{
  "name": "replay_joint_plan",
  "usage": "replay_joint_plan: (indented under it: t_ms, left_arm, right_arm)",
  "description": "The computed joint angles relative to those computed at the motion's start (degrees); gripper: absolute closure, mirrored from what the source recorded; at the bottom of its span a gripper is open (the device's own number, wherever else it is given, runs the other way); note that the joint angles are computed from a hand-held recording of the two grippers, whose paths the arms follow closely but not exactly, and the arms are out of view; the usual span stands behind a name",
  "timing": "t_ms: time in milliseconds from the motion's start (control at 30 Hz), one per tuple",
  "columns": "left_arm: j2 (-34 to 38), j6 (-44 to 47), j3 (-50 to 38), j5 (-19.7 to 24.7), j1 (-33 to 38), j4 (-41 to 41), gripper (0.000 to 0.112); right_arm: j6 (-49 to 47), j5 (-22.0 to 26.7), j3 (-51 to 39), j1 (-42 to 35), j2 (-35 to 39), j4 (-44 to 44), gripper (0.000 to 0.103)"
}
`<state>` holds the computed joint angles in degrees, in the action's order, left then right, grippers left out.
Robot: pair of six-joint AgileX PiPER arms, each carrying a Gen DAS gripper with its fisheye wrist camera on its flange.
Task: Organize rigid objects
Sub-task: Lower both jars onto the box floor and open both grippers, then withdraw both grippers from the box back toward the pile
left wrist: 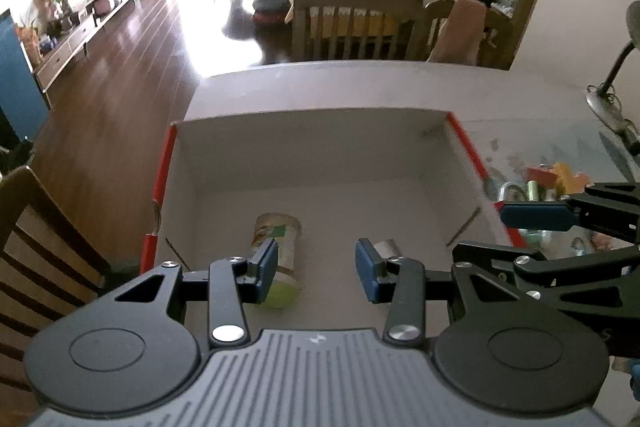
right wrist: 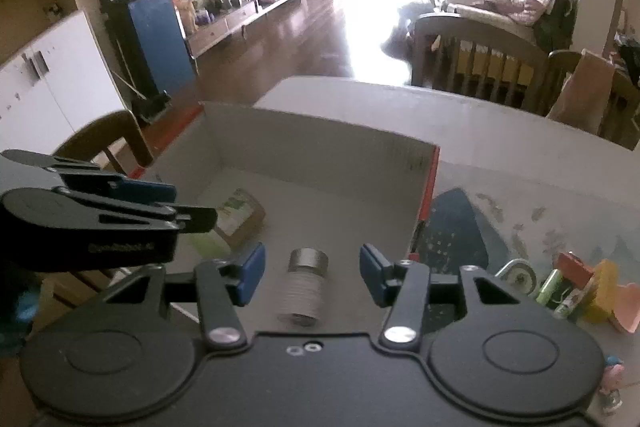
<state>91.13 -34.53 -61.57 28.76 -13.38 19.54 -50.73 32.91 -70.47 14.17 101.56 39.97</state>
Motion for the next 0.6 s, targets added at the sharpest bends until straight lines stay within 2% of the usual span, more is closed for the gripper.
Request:
replay_joint_plan:
  t_ms: [200,600]
  left_arm:
    - [-2.3,-5.7,-0.3,1.9,-4.2,4.3,0.070]
    - [-4.5,-23.7,-2.8,9.5,-16.0,18.0,0.070]
  right_arm:
    - [-5.5,1.7,2.5,-2.8,-3.8,5.9,0.046]
    - [-21.7,10.4,7.4,-15.5,-9.4,17.6,0.036]
